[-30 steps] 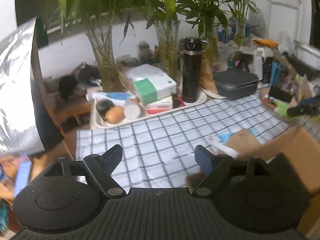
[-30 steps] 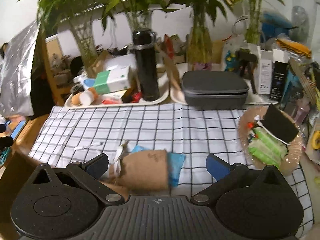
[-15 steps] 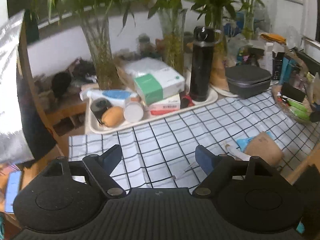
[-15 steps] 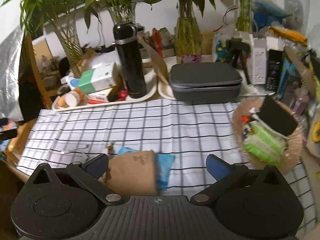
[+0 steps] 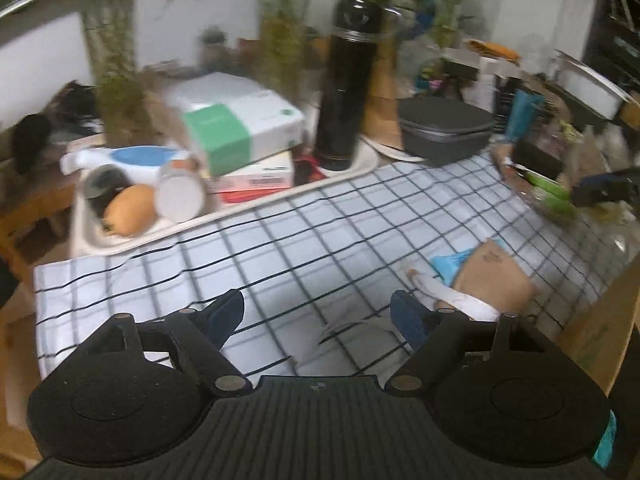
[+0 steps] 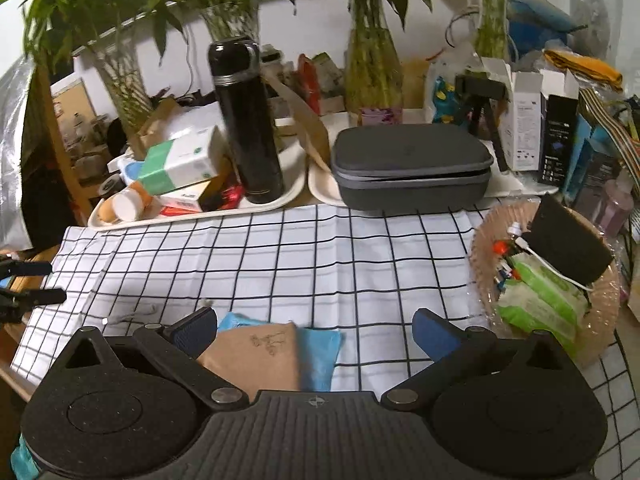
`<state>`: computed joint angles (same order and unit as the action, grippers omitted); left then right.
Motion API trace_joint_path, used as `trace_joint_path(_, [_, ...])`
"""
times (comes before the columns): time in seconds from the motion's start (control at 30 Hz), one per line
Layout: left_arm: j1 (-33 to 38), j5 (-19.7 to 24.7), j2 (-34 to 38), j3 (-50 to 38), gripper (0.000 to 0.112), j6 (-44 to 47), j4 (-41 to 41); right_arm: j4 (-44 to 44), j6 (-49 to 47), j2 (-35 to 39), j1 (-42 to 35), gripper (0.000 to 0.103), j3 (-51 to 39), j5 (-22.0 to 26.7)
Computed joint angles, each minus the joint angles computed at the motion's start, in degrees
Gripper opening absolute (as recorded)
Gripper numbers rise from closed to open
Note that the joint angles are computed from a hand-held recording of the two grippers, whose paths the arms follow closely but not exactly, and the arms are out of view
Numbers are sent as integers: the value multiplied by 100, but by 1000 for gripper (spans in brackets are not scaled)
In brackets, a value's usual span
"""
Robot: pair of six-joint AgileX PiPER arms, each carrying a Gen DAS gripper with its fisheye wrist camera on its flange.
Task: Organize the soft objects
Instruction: 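Move both grippers out of the box back over the table, then close the left gripper on the white cable while the right lowers onto the burlap pouch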
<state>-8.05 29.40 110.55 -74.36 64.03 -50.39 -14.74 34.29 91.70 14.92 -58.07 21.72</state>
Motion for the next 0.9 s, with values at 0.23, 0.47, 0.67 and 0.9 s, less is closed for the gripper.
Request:
trace_joint_path(0.23, [-323, -316, 504, -461, 80, -1237, 1716, -127, -58, 236, -23, 103, -168, 17])
trace_joint_path(0.47, [-246, 16, 740, -598, 73, -364, 1415, -310, -67, 468, 93, 103, -413, 206])
trace_joint_path(0.67, [-462, -41, 1042, -850, 39, -1209, 2649, -360, -205, 590, 204, 103, -554, 311])
trace_joint_path(0.9, [-526, 172, 1161, -956, 34, -1076, 2754, -415, -160, 571, 210, 103, -551, 328])
